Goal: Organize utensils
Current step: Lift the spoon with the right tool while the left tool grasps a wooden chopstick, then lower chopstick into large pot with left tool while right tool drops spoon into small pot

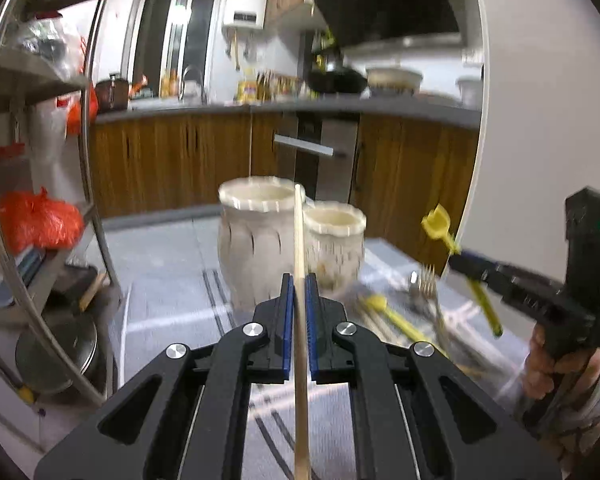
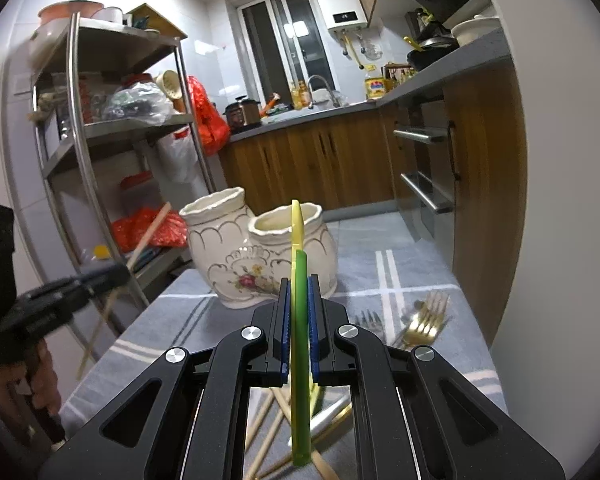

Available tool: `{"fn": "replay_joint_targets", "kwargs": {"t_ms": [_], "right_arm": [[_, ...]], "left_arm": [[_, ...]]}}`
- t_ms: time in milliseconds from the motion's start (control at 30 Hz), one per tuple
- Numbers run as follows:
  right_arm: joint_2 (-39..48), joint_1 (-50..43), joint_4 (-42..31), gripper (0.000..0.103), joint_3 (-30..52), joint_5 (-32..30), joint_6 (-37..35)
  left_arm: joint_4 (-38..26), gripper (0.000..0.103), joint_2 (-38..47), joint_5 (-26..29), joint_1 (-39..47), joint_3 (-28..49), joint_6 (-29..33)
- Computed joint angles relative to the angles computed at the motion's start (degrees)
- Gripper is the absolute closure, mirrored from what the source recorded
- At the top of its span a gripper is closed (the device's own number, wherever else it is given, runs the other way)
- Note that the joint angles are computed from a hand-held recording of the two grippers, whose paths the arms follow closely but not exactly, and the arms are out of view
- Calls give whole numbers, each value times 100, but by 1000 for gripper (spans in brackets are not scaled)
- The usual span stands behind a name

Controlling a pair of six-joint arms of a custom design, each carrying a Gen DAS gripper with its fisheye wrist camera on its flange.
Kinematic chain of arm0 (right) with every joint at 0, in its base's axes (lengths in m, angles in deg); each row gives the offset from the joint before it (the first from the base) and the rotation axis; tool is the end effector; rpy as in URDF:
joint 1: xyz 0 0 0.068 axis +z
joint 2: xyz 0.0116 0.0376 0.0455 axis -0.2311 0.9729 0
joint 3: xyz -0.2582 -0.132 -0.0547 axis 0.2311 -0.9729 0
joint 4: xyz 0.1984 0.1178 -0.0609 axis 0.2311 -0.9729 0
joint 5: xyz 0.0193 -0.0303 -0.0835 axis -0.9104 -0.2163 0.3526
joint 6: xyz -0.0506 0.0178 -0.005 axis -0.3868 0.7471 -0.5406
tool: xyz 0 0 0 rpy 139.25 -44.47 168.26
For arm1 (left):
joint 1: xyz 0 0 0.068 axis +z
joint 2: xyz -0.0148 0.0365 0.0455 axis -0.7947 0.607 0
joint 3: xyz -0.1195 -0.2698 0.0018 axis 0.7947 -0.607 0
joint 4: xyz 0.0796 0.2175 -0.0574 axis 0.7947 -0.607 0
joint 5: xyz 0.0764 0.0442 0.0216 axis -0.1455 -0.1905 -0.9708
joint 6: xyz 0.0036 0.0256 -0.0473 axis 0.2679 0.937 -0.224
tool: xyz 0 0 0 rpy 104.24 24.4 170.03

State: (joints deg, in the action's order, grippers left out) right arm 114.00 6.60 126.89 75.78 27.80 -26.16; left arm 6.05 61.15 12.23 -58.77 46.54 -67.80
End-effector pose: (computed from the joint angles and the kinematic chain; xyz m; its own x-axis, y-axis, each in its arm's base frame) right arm 0.2934 0.1236 0.1694 -0.4164 -0.0613 -0.9071 -0.6625 0.7038 0.2565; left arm 0.1830 -0.0143 0.2127 -0.3714 -0.0967 -0.9234 -0.0837 0.9940 -0.0704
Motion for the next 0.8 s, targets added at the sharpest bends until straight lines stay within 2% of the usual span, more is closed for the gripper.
{"fn": "replay_joint_targets", "kwargs": {"t_ms": [133,233,467,633,667,700,800], "right_arm": [[-143,-9,-313,94,469,-131,49],[-75,17,-515,94,1045,-173,224],[541,294,-1092,94,2639,-267,674],[1083,496,-1665,94,3596,-8,668],[1172,510,-1745,94,3710,-5,690],[1261,511,-1808,94,3806,-42,732],[1394,429,-1781,94,3808,-196,802]], "left_arm": [[-132,97,-12,741,603,502,231],[-113,97,213,994,769,913,416],[84,97,1408,1573,1164,2230,548],[23,97,2151,1480,1263,2988,475],[-30,100,2232,1454,1268,3075,442],[-65,103,2300,1450,1273,3124,417],[-69,103,2306,1518,1218,2976,611]]}}
